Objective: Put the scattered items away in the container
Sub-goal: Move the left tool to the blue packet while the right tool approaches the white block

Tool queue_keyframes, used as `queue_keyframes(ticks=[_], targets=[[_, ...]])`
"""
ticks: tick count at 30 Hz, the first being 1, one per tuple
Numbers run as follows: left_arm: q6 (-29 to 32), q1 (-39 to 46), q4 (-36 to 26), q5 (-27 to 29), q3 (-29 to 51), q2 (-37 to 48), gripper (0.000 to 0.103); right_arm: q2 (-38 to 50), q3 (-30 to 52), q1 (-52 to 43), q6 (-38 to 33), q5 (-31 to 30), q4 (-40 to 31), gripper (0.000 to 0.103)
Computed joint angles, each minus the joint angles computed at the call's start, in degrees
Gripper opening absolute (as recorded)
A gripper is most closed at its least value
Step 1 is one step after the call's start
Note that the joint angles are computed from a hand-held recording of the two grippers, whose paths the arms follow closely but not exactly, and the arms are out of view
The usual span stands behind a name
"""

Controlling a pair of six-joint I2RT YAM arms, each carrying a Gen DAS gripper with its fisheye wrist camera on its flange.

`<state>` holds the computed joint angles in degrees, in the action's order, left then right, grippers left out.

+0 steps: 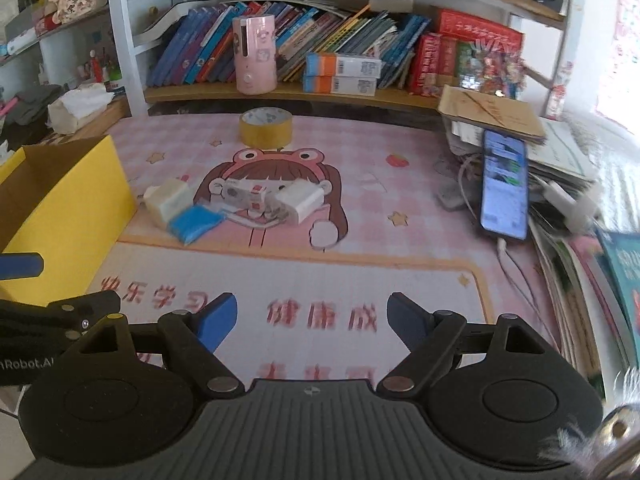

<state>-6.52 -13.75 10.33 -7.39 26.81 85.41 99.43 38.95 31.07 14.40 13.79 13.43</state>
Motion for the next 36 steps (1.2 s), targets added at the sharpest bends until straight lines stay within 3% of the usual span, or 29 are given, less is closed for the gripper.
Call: queue_keyframes(ticks=[6, 15, 23, 36], targets=[[-3.8, -1.2, -0.9, -3.0, 9.6, 11.0, 0.09, 9.1, 8.7, -7.8, -8.2, -8.3, 1.5, 0.082], [-5.6, -0.9, -3.4, -4.4, 21.5, 23.7, 0.072, 23.3, 26.0, -12.4, -15.9, -16.6, -4.1, 0.082], [-6.6, 1.1, -4.0, -3.0, 29.2, 32.5, 0.058, 33.4, 40.6, -13.4, -21.4, -19.8, -10.7, 0.076], [-9.6, 2.9, -7.0, -1.3, 38.4, 41.1, 0.057, 43.3, 56.2, -14.1, -25.9, -23.6, -19.5, 0.076]])
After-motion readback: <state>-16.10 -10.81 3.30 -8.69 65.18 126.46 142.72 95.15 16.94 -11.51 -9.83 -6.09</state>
